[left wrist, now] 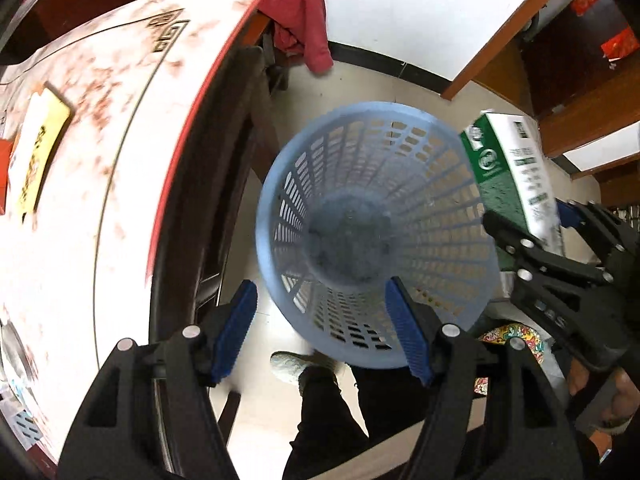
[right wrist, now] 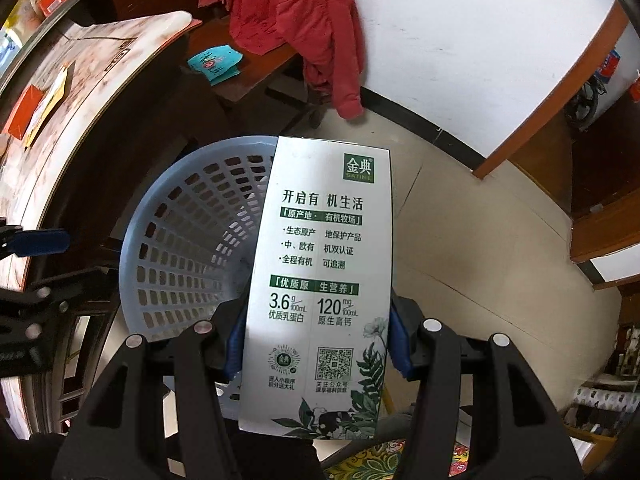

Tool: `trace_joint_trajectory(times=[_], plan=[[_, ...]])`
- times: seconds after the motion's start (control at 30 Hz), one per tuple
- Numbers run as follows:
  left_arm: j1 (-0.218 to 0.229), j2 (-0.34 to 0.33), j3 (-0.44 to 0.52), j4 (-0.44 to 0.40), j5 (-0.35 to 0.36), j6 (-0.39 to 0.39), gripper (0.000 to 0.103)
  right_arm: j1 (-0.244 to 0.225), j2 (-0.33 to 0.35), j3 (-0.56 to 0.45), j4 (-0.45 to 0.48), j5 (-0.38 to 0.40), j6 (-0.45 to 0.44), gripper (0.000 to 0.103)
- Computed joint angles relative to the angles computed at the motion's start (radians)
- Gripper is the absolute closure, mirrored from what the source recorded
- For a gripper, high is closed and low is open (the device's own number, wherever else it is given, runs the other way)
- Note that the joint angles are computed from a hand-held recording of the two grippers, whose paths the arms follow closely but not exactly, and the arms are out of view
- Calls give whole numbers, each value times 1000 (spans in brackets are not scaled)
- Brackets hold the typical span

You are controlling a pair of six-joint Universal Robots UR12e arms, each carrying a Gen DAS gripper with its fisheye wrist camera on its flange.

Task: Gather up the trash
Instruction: 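Carry tray and carton to the blue basket and open both grippers over it, then move both grippers back over the table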

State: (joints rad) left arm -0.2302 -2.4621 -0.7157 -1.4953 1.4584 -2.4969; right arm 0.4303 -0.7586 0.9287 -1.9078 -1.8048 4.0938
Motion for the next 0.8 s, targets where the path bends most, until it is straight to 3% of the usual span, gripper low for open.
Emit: trace_joint_trajectory(times=[0.2, 0.27, 0.3, 0.33, 0.63, 0.8], plan=[[2, 18, -25, 17, -11, 9, 38, 2, 21, -32, 6, 45, -16, 48], [3, 18, -24, 19, -15, 7, 38, 3, 25, -36, 5, 48, -9, 33], [5, 21, -28, 21, -17, 10, 38, 3, 26, -38, 5, 46, -4, 18], [6, 24, -32, 23, -19, 11, 38, 5, 24, -33, -7, 35, 7, 16], [17, 26, -25, 32, -30, -3, 38, 7, 33, -59, 3, 11, 7, 16], [36, 31, -18, 42, -45, -26, 38, 13, 59, -120, 39, -7, -18, 16]])
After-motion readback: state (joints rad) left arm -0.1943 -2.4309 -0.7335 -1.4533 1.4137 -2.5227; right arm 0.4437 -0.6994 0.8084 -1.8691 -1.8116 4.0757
